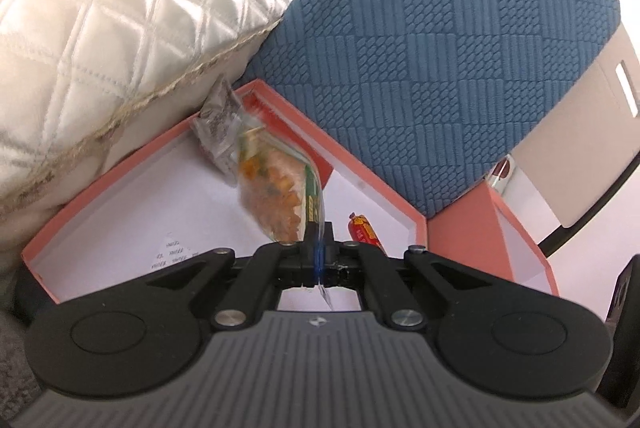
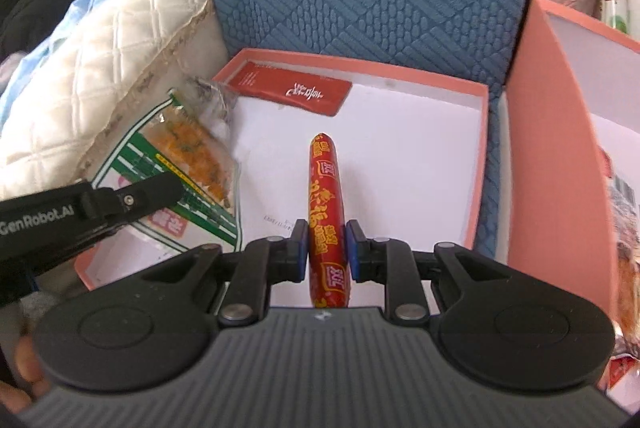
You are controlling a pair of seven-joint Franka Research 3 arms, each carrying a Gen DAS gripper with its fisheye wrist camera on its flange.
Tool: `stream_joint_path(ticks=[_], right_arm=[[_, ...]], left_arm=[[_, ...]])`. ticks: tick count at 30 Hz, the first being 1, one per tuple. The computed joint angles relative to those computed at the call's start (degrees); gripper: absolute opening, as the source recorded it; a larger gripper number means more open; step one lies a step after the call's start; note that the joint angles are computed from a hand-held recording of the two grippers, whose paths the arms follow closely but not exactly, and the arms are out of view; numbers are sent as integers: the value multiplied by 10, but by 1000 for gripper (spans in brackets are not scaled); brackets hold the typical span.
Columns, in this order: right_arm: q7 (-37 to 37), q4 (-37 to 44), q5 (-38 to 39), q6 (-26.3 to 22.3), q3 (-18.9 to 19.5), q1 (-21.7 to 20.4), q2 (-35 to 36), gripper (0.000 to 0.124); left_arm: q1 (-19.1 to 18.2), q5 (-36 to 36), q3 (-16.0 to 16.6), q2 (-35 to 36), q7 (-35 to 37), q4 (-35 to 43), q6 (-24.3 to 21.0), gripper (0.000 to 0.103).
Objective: Organize snacks
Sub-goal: 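Lift both held snacks and carry them over the pink-rimmed box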
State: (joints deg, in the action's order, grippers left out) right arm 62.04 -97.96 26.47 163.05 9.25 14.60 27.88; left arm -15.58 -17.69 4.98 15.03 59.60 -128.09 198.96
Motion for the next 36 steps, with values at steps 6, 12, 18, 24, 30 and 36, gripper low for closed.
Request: stream_joint_path(ticks=[6,12,18,24,30,36], right_arm=[[-23,-31,19,23,7,-13,-29,23],[-38,-47,49,33,13,-26,-55,23],[-80,-59,93,46,26,-43,-85,23],[-132,-57,156,36,30,-59,-111,23],[-188,-56,213,36,21,-60,-137,23],[-214,-48,239,39,4,-56,-154,23]], left_arm=[[10,21,-10,-30,-5,-2,-34,0],[-40,-1,35,-49,33,0,-45,0],[-98,-28,83,-66,80,14,-61,0],[-194,-66,166,-73,131,40,-75,0],[-329,-49,299,-78,127,65,-96,0],[-399,11,372,-73,95,107,-123,0]])
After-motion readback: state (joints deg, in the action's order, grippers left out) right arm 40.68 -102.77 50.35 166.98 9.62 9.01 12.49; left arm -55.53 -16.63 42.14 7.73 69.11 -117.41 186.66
